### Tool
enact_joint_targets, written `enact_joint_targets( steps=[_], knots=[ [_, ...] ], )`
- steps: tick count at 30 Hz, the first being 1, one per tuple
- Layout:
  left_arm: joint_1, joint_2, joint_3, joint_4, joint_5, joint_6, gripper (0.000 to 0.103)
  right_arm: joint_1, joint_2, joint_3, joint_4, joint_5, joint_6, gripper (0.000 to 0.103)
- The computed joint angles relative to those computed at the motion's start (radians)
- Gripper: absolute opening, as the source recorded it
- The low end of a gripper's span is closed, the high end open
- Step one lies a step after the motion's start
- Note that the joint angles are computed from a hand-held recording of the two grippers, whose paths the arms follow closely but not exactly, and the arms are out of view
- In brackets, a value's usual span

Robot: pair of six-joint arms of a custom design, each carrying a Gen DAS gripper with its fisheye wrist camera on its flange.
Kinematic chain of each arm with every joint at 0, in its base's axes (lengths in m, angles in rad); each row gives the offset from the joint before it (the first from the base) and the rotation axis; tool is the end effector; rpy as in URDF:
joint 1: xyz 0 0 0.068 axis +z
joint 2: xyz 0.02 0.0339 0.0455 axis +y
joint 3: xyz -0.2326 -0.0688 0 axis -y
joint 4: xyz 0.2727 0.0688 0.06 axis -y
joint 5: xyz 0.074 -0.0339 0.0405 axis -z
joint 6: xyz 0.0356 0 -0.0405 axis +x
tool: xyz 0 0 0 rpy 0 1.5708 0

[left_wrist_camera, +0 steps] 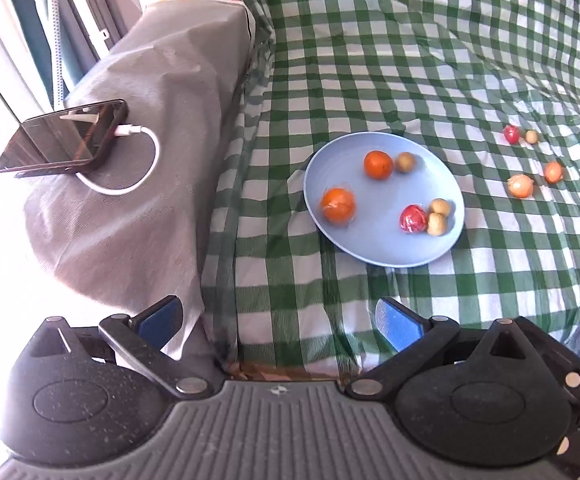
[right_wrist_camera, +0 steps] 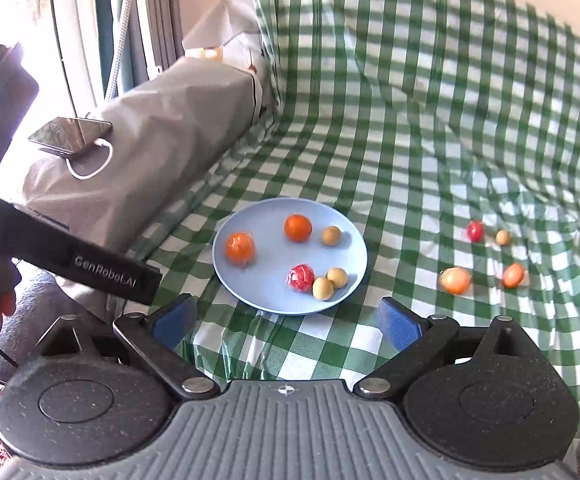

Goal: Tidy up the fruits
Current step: 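Lift both grippers away from the plate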

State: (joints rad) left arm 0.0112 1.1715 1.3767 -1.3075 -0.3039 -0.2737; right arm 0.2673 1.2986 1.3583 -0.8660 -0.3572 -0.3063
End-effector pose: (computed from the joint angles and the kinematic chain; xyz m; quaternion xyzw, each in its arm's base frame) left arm 0.2329 0.0133 0.3458 -0.1713 0.9468 0.1159 0.2467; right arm 0.2865 0.0914 0.3362 -0.3219 0.8570 0.1576 0.3702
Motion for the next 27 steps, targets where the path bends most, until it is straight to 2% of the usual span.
enact_joint_targets(
  steps=[6,12,27],
  knots=[
    [-0.083,-0.084,-0.008,-0.040,-0.039,-0.046,0.103,-0.017,-0.114,-0.052,-0.003,-0.002,-0.018,0.099],
    [-0.149,-0.100,-0.004,-0.055,-0.075,-0.071,0.103,-0.040,-0.201,-0.097,-0.006,-0.006,-0.024,0.100],
    [-0.129,-0.093,-0.001,-0.061,-0.077,-0.061,0.103,-0.032,-0.194,-0.099,0.005,-0.005,-0.012,0.100]
  ],
)
